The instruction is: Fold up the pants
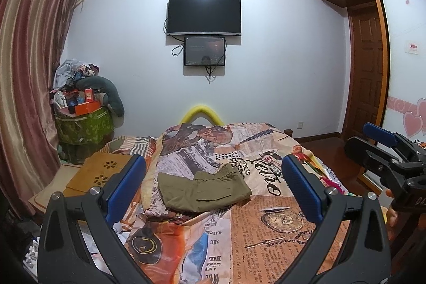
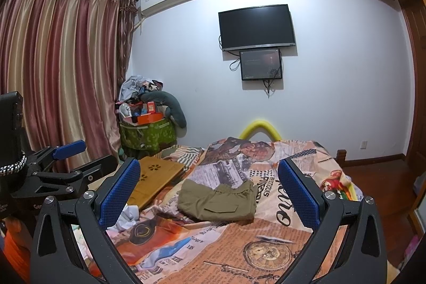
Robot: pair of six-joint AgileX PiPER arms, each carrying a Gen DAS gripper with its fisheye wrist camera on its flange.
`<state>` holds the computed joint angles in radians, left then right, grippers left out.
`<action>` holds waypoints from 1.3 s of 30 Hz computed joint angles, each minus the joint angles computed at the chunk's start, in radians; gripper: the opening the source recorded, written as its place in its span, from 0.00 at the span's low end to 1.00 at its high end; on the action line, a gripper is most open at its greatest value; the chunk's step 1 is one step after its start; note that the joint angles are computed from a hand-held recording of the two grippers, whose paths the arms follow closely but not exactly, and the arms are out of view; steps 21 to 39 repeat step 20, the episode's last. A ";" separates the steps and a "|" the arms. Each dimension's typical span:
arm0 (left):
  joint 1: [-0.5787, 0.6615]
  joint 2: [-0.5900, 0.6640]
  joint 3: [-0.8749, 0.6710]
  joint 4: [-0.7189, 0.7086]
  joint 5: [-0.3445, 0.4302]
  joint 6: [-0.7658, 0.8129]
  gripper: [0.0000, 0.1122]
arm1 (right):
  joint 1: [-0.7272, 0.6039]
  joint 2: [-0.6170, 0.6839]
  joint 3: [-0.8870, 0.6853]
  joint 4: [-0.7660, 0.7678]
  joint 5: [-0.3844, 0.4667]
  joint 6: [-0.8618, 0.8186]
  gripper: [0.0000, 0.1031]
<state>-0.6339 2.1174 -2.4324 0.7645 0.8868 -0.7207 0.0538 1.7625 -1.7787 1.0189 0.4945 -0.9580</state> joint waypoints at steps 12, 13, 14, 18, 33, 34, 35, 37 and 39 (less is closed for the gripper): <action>-0.005 -0.001 0.006 0.005 -0.005 -0.008 0.92 | 0.011 -0.009 0.014 -0.019 -0.008 0.016 1.00; -0.004 -0.007 0.018 0.007 -0.010 -0.012 0.92 | 0.012 -0.013 0.019 -0.019 -0.009 0.017 1.00; -0.004 -0.005 0.013 0.009 -0.007 -0.015 0.92 | 0.012 -0.011 0.015 -0.021 -0.008 0.018 1.00; 0.006 0.010 -0.013 -0.024 0.001 0.002 0.92 | 0.012 -0.008 0.013 -0.025 -0.008 0.023 1.00; 0.011 0.019 -0.031 -0.038 0.009 0.013 0.92 | 0.015 -0.008 0.011 -0.039 -0.007 0.040 1.00; 0.011 0.019 -0.031 -0.038 0.009 0.013 0.92 | 0.015 -0.008 0.011 -0.039 -0.007 0.040 1.00; 0.011 0.019 -0.031 -0.038 0.009 0.013 0.92 | 0.015 -0.008 0.011 -0.039 -0.007 0.040 1.00; 0.011 0.019 -0.031 -0.038 0.009 0.013 0.92 | 0.015 -0.008 0.011 -0.039 -0.007 0.040 1.00; 0.011 0.019 -0.031 -0.038 0.009 0.013 0.92 | 0.015 -0.008 0.011 -0.039 -0.007 0.040 1.00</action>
